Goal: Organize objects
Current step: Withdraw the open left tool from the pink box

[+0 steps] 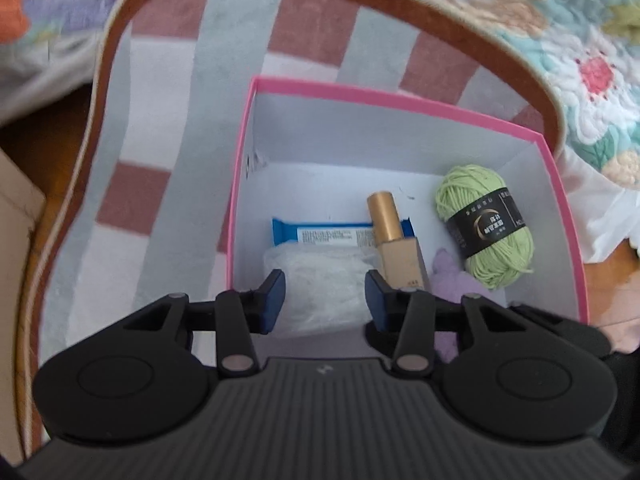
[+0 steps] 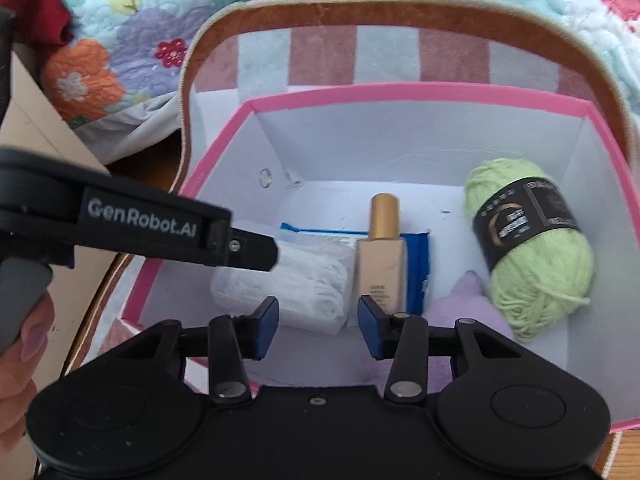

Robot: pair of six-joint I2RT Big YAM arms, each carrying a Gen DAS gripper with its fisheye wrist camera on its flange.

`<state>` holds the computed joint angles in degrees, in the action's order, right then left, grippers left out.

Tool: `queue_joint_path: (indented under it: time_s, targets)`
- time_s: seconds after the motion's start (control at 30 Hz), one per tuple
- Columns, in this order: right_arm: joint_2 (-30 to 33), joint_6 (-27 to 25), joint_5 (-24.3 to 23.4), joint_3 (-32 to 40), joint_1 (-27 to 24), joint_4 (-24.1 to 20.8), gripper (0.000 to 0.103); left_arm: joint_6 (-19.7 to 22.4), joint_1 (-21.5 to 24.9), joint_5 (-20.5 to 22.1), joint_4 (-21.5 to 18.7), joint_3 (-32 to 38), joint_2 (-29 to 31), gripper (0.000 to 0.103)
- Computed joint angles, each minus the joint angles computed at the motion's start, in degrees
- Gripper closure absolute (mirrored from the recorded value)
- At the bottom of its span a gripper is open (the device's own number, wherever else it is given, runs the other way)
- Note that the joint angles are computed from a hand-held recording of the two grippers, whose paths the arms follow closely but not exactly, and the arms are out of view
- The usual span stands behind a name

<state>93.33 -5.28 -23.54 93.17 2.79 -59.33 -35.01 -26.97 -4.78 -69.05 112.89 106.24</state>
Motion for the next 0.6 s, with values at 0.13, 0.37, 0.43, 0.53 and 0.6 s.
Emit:
queue_joint_path:
  time_s: [0.13,0.37,0.43,0.53,0.6]
  targets:
    - [-3.0,-0.5,-1.1,-0.9,-1.6,-0.7,0.054,5.1,-1.6,-4.1,-1.1,0.5,-1.6,0.060]
    - [-10.4,-2.4,-5.6,-2.2,-5.8,-3.0,0.054,10.9,-4.0,-3.8,-7.2,3.0,-6.2,0.057]
    - [-12.3,-2.0,-6.9,-2.4,-6.6,-3.7,0.054,10.5,-4.8,-2.3,-9.1,4.2,-7.1,0.056]
    - [-14.4,-3.2,-7.5,-1.6,-7.1,-6.6,0.051,11.3,-6.1,0.9,-17.2,10.0,-5.4,0.056]
    - [-15.1,-7.7,-6.0,0.2,-6.8,-10.6,0.049,11.3,-7.2,1.3,-18.7,10.3,-6.5,0.056]
